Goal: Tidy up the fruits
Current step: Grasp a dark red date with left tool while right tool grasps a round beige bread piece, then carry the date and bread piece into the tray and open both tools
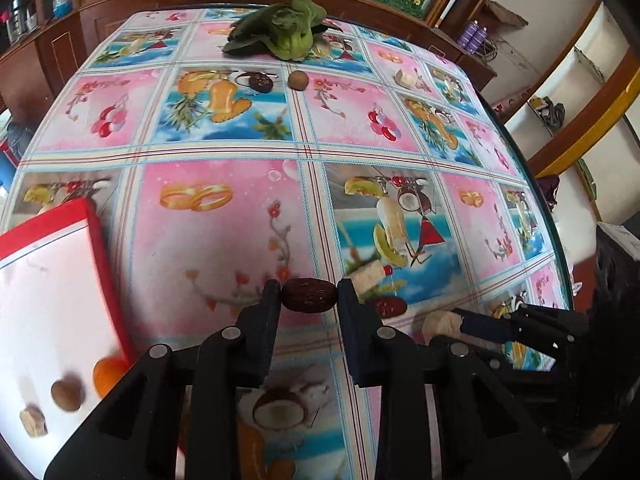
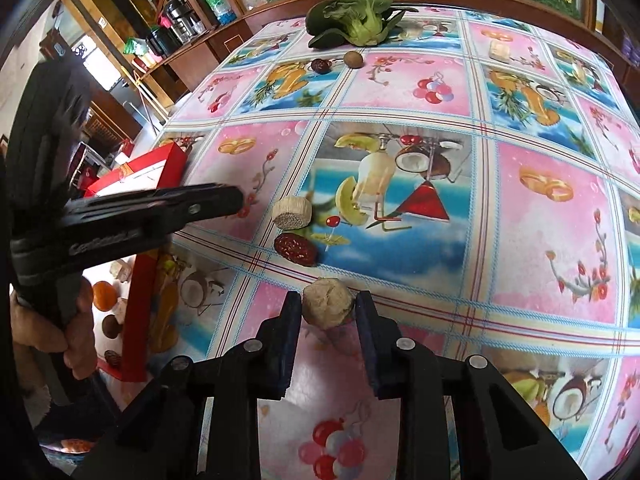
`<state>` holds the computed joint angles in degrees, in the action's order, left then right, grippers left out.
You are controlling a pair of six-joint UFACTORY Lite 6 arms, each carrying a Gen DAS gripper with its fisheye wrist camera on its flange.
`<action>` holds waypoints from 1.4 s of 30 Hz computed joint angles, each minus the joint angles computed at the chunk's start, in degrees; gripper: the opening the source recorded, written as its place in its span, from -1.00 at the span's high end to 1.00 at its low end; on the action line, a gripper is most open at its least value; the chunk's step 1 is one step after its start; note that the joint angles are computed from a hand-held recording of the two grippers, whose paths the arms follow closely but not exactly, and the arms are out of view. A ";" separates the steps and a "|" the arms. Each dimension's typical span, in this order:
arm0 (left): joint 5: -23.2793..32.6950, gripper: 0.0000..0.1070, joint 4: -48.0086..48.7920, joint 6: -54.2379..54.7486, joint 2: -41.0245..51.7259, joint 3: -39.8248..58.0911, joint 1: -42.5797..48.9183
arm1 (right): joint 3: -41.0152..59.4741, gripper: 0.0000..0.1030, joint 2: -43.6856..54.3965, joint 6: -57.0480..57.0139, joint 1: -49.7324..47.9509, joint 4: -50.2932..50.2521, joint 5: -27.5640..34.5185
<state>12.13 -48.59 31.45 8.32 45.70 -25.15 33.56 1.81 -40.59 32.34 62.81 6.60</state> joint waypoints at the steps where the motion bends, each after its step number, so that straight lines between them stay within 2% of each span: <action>1: 0.11 0.52 -0.62 0.47 -1.65 -1.40 0.34 | -0.29 0.45 -0.55 -0.01 -0.14 0.07 0.29; 5: 0.50 0.52 1.45 -1.95 -8.22 -6.19 1.71 | -0.39 0.45 -2.06 5.00 0.36 -4.98 0.92; 8: 1.01 0.51 6.68 -6.85 -12.39 -8.92 2.62 | -0.12 0.45 -2.61 8.28 1.33 -8.14 1.30; 15: 2.88 0.51 15.58 -15.38 -16.61 -11.51 3.98 | 3.90 0.45 -0.40 14.55 5.17 -14.99 1.50; 18: 4.01 0.51 23.58 -22.55 -18.34 -11.99 3.80 | 6.13 0.45 1.14 16.75 7.04 -17.32 1.37; 25: 6.62 0.51 30.32 -27.27 -24.51 -14.80 6.60 | 12.60 0.45 5.97 22.13 10.67 -22.99 1.80; 30: 8.66 0.51 28.15 -23.20 -28.41 -17.06 11.40 | 17.69 0.45 9.47 27.64 13.29 -28.59 2.23; 37: 11.30 0.51 23.78 -15.77 -33.07 -20.51 19.30 | 24.56 0.45 15.03 29.95 15.94 -31.04 3.63; 42: 14.69 0.51 20.06 -8.18 -36.46 -22.48 28.22 | 28.85 0.45 18.12 32.40 17.90 -33.83 4.68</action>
<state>26.82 -28.53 23.27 -28.14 23.22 3.06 62.42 19.92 -8.19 50.23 28.99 11.28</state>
